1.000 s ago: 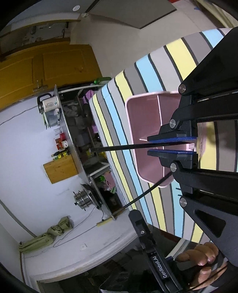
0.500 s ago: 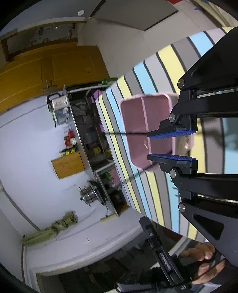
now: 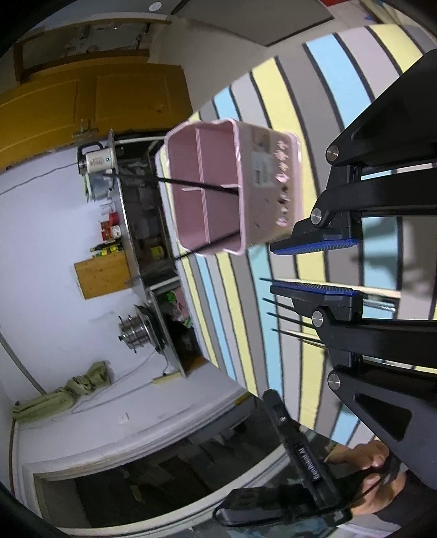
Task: Organize utensils
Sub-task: 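Move both tools back over the remaining chopsticks on the tablecloth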
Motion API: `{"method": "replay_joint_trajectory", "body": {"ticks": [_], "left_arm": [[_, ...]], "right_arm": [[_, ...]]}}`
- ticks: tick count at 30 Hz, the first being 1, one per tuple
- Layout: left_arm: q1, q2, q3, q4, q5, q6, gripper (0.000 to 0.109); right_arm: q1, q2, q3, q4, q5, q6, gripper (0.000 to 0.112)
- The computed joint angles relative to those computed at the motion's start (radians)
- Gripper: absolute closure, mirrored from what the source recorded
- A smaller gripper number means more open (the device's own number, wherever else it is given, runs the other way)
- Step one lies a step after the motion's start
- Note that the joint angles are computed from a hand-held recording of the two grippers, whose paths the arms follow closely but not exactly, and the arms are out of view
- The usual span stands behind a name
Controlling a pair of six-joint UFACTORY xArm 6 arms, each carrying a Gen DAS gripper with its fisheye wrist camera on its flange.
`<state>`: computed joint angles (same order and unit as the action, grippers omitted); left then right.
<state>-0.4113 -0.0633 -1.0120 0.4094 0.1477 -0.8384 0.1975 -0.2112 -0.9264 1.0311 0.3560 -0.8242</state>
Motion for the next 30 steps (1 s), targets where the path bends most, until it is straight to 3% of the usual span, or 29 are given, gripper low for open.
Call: {"method": "replay_joint_trajectory", "body": {"ticks": [9, 22, 30], "left_arm": [[0.026, 0.010, 0.095, -0.029, 0.028, -0.018, 0.094], [0.043, 0.157, 0.030, -0.121, 0.056, 0.028, 0.093], [0.052, 0.174, 0.011, 0.062, 0.052, -0.095, 0.093]], "right_arm": [[0.032, 0.023, 0.024, -0.021, 0.023, 0.013, 0.095], [0.077, 0.147, -0.033, -0.070, 0.054, 0.036, 0.095], [0.109, 0.283, -0.129, -0.112, 0.072, 0.067, 0.095]]}}
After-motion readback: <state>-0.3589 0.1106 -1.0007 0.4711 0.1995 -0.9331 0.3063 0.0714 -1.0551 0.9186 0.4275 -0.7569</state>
